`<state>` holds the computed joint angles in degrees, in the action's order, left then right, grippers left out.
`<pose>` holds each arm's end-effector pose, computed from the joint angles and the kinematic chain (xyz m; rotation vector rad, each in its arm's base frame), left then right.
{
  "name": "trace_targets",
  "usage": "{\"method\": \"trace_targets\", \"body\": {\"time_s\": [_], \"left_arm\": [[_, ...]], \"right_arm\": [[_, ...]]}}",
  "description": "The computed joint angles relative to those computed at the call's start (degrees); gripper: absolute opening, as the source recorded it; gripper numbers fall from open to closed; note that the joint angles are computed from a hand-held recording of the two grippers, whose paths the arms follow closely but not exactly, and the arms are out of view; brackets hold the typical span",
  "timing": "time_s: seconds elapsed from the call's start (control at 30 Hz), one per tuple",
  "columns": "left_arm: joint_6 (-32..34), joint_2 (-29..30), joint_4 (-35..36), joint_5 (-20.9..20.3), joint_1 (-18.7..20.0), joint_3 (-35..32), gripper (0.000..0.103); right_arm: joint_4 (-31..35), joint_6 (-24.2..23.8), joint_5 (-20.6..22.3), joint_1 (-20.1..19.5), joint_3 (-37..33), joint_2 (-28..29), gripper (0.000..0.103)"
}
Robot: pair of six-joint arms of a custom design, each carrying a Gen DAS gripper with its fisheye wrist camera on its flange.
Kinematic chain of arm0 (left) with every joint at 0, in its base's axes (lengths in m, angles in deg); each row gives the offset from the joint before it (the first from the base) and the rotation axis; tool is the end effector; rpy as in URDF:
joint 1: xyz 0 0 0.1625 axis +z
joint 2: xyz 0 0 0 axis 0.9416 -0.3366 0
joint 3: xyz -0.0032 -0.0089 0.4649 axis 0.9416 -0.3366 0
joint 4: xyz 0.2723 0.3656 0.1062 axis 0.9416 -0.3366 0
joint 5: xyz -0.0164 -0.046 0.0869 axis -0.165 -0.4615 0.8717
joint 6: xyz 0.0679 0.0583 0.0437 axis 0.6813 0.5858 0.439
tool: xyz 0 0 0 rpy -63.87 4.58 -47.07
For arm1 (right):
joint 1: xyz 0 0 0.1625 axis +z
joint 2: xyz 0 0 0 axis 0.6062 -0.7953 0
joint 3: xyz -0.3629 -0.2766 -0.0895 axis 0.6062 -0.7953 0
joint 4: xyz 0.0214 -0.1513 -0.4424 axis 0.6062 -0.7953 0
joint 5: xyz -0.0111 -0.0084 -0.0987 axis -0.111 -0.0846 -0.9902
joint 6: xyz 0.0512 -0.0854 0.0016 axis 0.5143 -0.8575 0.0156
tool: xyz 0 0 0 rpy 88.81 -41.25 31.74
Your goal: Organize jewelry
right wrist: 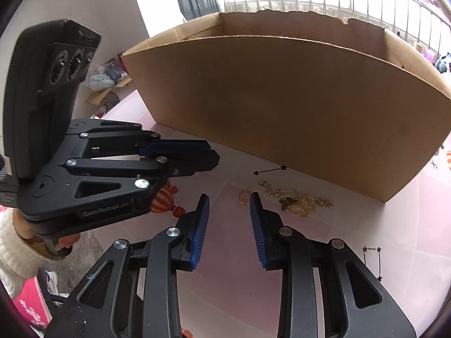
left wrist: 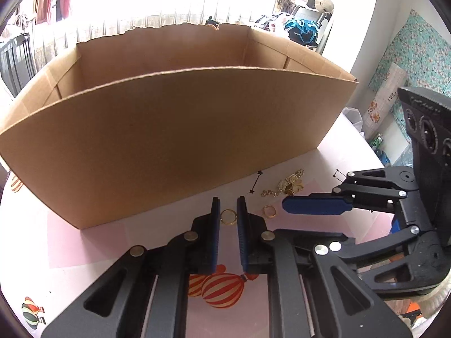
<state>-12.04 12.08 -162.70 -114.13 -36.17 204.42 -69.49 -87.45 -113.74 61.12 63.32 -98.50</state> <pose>-0.3049 -0.4446 0.2060 0.7218 2.4836 -0.6978 0.1708 -0.4454 0.2592 1.0009 -2.5308 0.4211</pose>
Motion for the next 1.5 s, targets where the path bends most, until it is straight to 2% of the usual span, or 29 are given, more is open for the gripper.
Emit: {"method": "trace_targets", "body": {"time_s": [0.07,0.23,0.33,0.4,0.47,0.57,0.6,0.77,0.8,0.83,0.9,1.0,1.07,1.13,1.17,1.27,1.5], "left_arm": [[-0.59,-0.49,0.31,-0.14,-0.17,-0.02,0.011],[-1.14,-1.95,-0.16,-1.10,-0.01,0.31,0.011],[-0.83,-2.67,-0.28,-0.56,-0.40,0.69,0.011],[-0.87,-3.04,-0.39,-0.82,-0.28,0.73,0.011],[-0.89,-3.41,-0.20,-1.21,-0.12,0.82,0.011],[-1.08,-3.60,-0.20,-1.64,-0.02,1.01,0.011],[-1.18,-3.68,-0.10,-1.68,0.00,1.07,0.011],[-1.67,-4.08,-0.52,-1.89,0.12,1.30,0.011],[-1.71,-4.08,-0.62,-1.94,0.16,1.26,0.011],[-1.75,-4.05,-0.76,-1.88,0.15,1.27,0.011],[-1.78,-4.34,-0.80,-1.69,0.08,1.42,0.011],[-1.89,-4.54,-0.60,-1.61,-0.23,1.47,0.011],[-2.07,-4.62,-0.44,-1.39,-0.54,1.52,0.011],[-2.39,-4.79,-0.38,-1.26,-0.86,1.64,0.011],[-2.51,-4.90,-0.38,-1.14,-1.02,1.74,0.011],[-3.05,-5.26,-0.36,-0.89,-1.42,1.99,0.011],[-4.08,-6.18,0.04,-0.04,-2.74,2.22,0.011]], "right_arm": [[0.34,0.81,-0.51,0.16,-0.48,1.00,0.028],[-4.96,-0.63,-3.50,1.52,1.24,1.95,0.026],[-4.70,0.49,-3.48,1.40,1.39,1.29,0.021],[-4.73,-0.22,-2.70,0.47,0.28,1.81,0.021],[-6.06,-0.57,-4.39,0.77,0.32,2.21,0.021],[-5.29,0.43,-4.50,0.69,0.61,1.86,0.021],[-4.90,-0.23,-4.66,0.53,-1.61,3.25,0.021],[-10.26,-3.17,-7.60,2.03,-1.21,5.74,0.021],[-12.02,-3.66,-8.31,2.52,-1.03,6.66,0.019],[-12.84,-4.25,-8.56,2.69,-0.67,6.72,0.011],[-11.51,-3.98,-7.72,2.70,-0.33,5.97,0.010],[-14.47,-5.40,-9.49,3.52,0.52,6.56,0.009],[-13.47,-3.56,-9.06,3.27,0.20,6.39,0.008],[-15.16,-2.17,-8.54,2.94,0.17,8.33,0.007],[-15.45,-1.74,-7.95,2.61,0.26,8.48,0.000],[-12.53,0.10,-6.10,1.90,-0.11,6.85,0.000],[-9.36,0.33,-4.26,1.26,1.11,0.97,0.000]]}}
